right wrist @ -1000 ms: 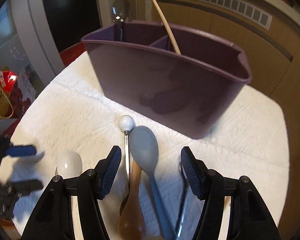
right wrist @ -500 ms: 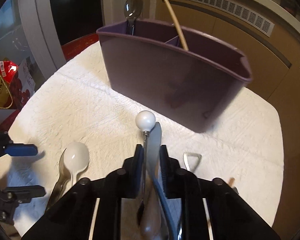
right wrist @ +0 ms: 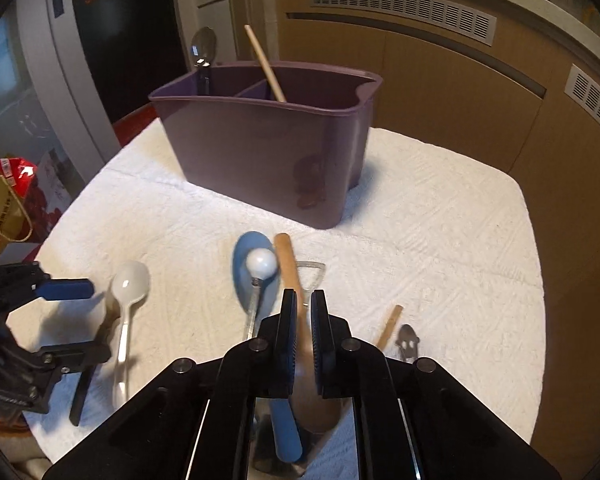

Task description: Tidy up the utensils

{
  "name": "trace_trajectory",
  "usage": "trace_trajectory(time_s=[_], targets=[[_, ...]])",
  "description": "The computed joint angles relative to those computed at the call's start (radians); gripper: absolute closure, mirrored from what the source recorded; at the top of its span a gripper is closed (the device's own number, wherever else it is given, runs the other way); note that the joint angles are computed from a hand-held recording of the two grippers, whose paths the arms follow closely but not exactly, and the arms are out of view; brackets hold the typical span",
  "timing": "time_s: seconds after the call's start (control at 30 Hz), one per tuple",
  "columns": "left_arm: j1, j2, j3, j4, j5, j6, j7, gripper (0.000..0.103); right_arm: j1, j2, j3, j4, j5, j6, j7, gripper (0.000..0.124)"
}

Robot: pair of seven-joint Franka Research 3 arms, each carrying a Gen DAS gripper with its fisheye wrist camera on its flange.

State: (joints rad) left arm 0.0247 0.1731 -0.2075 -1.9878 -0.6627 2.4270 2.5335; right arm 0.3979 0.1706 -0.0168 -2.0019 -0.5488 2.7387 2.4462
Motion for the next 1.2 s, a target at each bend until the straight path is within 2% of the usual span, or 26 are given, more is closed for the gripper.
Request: trace_trajectory(time_s=[0.1, 0.23, 0.4, 0.43, 0.57, 0.7, 0.83, 0.9, 1.0, 1.07, 1.17, 1.2], targets=[[0.004, -0.002, 0.001, 0.000, -0.012, -0.005, 0.000, 0.039, 0.003, 0.041, 0.005, 0.038, 0.022, 0.023, -0.034, 0.096], [0.017, -0.010, 0.009, -0.005, -0.029, -0.015, 0.025, 0.039, 0.041, 0.149, -0.019, 0.163, 0.046, -0.029, -0.079, 0.095], [0.032, -0.011, 0.022, 0.002, -0.051, -0.036, 0.034, 0.038, 0.060, 0.216, -0.044, 0.243, 0.112, -0.070, -0.136, 0.094], [0.034, -0.010, 0.023, 0.004, -0.053, -0.041, 0.037, 0.038, 0.069, 0.222, -0.051, 0.255, 0.113, -0.093, -0.144, 0.097], [0.031, -0.011, 0.021, 0.001, -0.053, -0.037, 0.039, 0.038, 0.089, 0.201, -0.068, 0.225, 0.105, -0.092, -0.126, 0.100], [0.016, -0.005, 0.012, 0.008, -0.046, -0.040, 0.036, 0.037, 0.094, 0.135, -0.078, 0.135, 0.069, -0.062, -0.072, 0.100], [-0.011, 0.033, -0.001, 0.038, -0.002, -0.008, -0.028, 0.037, 0.092, 0.085, -0.080, 0.074, -0.011, -0.062, 0.021, 0.099], [-0.016, 0.055, -0.012, 0.066, 0.017, -0.023, -0.057, 0.037, 0.077, 0.068, -0.067, 0.050, -0.028, -0.051, 0.048, 0.098], [0.009, 0.050, -0.037, 0.085, -0.031, -0.111, 0.000, 0.037, 0.062, 0.049, -0.050, 0.026, -0.046, -0.041, 0.075, 0.096], [0.010, 0.010, -0.037, 0.049, -0.064, -0.088, 0.069, 0.036, 0.053, 0.030, -0.037, 0.006, -0.065, -0.024, 0.077, 0.096], [-0.010, -0.022, -0.014, 0.007, -0.044, -0.001, 0.067, 0.033, 0.052, 0.016, -0.016, -0.001, -0.090, 0.006, 0.081, 0.083], [-0.011, -0.029, -0.004, -0.003, -0.035, 0.021, 0.058, 0.033, 0.054, 0.019, -0.011, 0.006, -0.098, 0.018, 0.084, 0.073]])
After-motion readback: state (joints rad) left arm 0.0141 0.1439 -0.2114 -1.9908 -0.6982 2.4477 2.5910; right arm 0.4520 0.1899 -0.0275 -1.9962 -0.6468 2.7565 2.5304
